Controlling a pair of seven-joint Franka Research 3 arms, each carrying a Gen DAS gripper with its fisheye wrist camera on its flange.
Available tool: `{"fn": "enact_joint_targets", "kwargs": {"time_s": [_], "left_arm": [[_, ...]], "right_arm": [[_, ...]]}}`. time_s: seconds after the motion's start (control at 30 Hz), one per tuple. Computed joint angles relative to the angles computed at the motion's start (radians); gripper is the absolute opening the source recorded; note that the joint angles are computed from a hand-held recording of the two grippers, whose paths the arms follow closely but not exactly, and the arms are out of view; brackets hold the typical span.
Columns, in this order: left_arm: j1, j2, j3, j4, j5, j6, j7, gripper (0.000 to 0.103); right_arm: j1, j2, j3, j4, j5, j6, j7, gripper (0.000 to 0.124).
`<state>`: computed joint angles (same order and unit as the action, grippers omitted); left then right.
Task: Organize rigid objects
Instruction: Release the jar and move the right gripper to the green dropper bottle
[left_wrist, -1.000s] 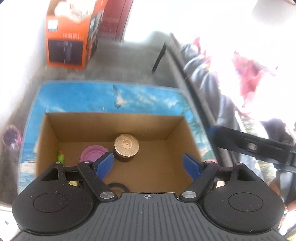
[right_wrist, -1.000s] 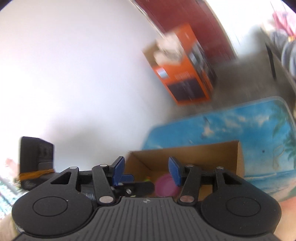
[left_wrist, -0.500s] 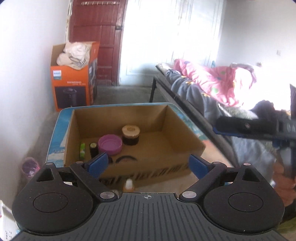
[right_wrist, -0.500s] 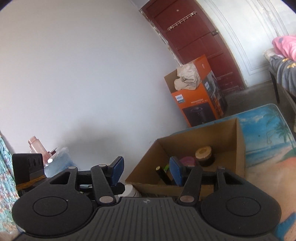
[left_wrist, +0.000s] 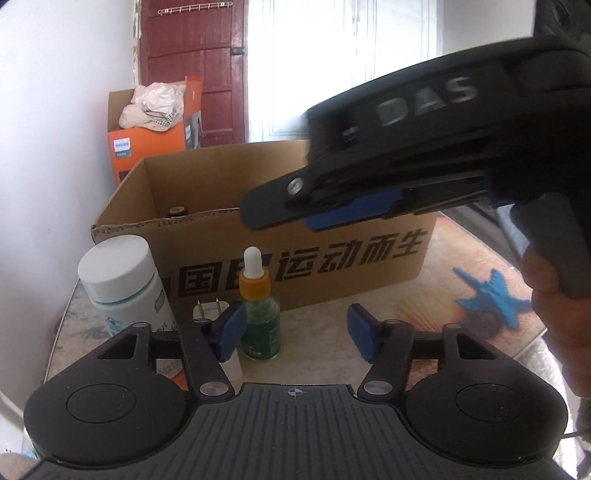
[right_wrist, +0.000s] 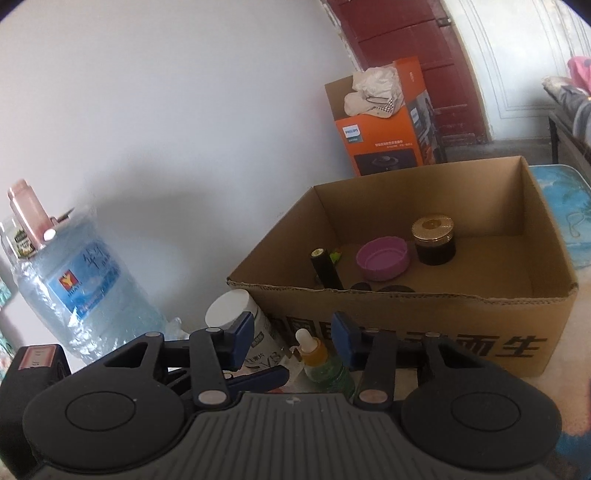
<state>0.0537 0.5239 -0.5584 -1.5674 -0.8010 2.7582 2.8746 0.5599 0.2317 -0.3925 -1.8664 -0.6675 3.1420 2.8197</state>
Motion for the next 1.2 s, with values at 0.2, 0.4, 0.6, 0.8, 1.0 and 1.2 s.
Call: {"fn": "enact_joint_targets", "kwargs": {"time_s": [0.2,0.4,0.6,0.8,1.0,1.2], "left_arm": [[-0.017,0.019,0.008,-0.008,0.041,0.049,-0.026,0.053],[-0.065,0.044,0.061,0.015,0.199,0.045,-0.202,0.048],[-0.053,0.085,0.024,0.035,0.290,0.094,-0.275,0.049],[0.006,0.110,-0.053,0.044,0.325,0.072,-0.282,0.049],[0.047,0.109,-0.107,0.033,0.293,0.017,-0.219,0.049],[0.052,0.101,-0.125,0.022,0.223,-0.050,-0.111,0.049]], "right_arm": [[-0.121,0.051,0.158,0.054,0.171,-0.066,-0.245,0.033],[-0.130,0.076,0.176,0.072,0.292,-0.093,-0.373,0.027],[-0.126,0.081,0.175,0.071,0.376,-0.102,-0.436,0.023],[-0.100,0.058,0.145,0.037,0.413,-0.099,-0.428,0.023],[-0.052,-0.002,0.082,-0.031,0.296,-0.114,-0.273,0.023],[-0.023,-0.093,0.043,-0.115,0.073,-0.160,-0.033,0.023]]}}
